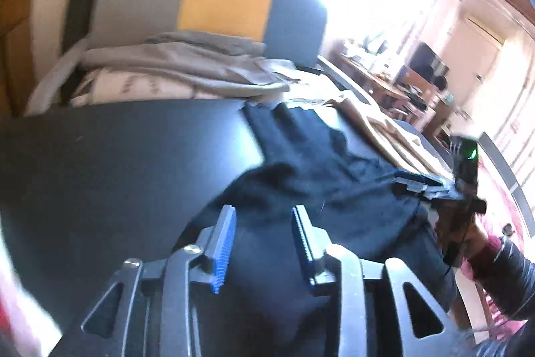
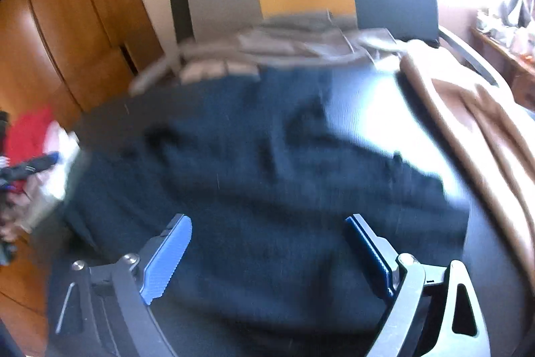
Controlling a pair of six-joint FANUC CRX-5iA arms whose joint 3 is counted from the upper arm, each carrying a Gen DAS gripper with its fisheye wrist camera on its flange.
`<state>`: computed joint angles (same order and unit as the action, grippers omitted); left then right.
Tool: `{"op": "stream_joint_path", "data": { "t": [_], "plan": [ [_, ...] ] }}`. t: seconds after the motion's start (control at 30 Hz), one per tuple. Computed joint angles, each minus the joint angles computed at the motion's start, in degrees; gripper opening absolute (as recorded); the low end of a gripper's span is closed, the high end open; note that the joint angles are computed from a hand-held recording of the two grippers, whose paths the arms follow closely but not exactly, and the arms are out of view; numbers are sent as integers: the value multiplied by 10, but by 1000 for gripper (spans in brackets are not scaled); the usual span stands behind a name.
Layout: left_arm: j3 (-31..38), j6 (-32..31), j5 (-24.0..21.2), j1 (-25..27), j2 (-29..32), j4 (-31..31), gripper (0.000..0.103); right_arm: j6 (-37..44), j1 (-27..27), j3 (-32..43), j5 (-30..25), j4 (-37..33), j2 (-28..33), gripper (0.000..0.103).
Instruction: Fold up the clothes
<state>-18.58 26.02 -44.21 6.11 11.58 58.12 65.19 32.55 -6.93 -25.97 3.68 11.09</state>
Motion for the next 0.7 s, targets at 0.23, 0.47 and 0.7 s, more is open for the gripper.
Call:
{"op": "stream_joint_path", "data": {
  "t": [0.23, 0.47, 0.7],
  "plan": [
    [298, 231, -93, -39, 214, -128, 38, 212, -102, 285, -142, -241, 149, 94],
    [539, 353, -182, -58, 372, -208, 40, 179, -144, 568, -318, -242, 353, 78],
    [661, 410, -198, -81, 439, -273, 25, 193, -132, 659, -341, -204, 418, 20]
  ]
}}
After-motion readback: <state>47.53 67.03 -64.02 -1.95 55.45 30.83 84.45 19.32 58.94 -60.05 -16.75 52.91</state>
